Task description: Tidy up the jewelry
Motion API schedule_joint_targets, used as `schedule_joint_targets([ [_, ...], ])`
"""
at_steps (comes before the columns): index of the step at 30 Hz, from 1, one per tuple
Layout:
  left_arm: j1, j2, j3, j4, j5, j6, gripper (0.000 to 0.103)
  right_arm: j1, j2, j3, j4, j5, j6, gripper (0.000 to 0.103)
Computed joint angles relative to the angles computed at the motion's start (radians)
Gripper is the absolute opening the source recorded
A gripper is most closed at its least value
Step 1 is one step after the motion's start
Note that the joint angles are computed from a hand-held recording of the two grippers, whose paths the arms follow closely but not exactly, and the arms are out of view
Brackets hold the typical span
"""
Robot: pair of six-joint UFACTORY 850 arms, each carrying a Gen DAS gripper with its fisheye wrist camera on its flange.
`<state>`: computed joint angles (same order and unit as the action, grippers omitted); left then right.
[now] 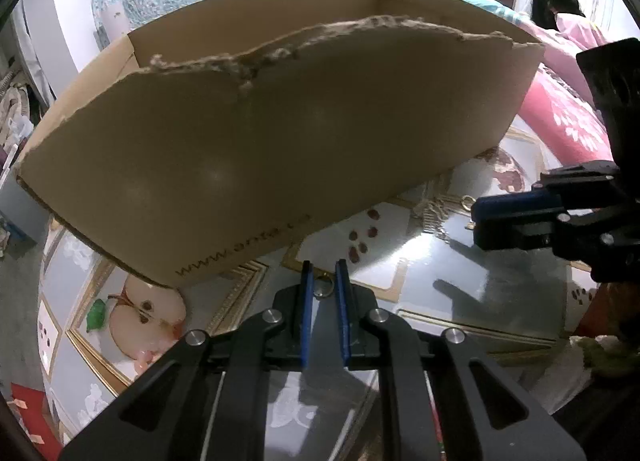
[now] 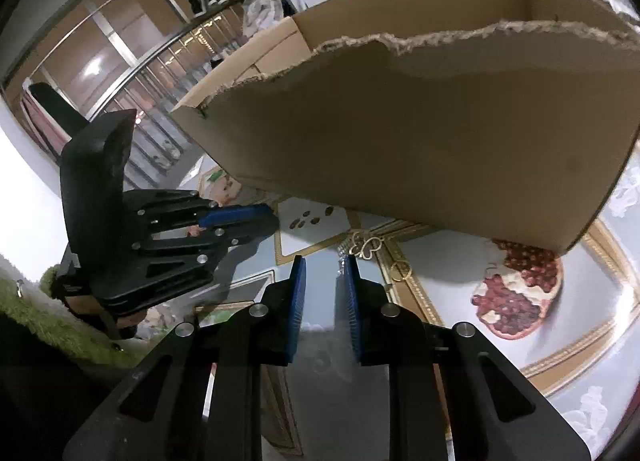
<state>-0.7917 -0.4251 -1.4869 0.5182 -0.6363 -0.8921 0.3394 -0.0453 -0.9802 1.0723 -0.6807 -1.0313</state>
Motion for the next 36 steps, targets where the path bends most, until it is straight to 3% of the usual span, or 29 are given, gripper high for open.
schedule_joint_targets([
  [5, -0.008, 0.012, 0.008, 0.017, 0.014, -0.026, 0.010, 0.016, 0.030, 0.013, -0.083, 0.085, 0.049, 0.019],
  [12, -0.012, 0.017, 0.017, 0.024, 0.030, -0.040, 0.010, 0.067, 0.035, 0.016, -0.400, 0.254, 0.277, 0.019],
  [23, -0.004, 0.027, 0.033, 0.011, 0.054, -0.037, 0.010, 0.115, -0.003, -0.009, -0.531, 0.290, 0.318, 0.019],
  [30, -0.001, 0.036, 0.046, 0.011, 0.066, -0.035, 0.010, 0.128, -0.003, -0.015, -0.583, 0.289, 0.353, 0.007],
  [31, -0.001, 0.037, 0.046, 0.012, 0.068, -0.035, 0.010, 0.128, -0.002, -0.015, -0.572, 0.288, 0.345, 0.000],
  [36, -0.001, 0.044, 0.055, 0.032, 0.075, -0.051, 0.010, 0.121, -0.005, -0.019, -0.558, 0.280, 0.362, 0.000],
])
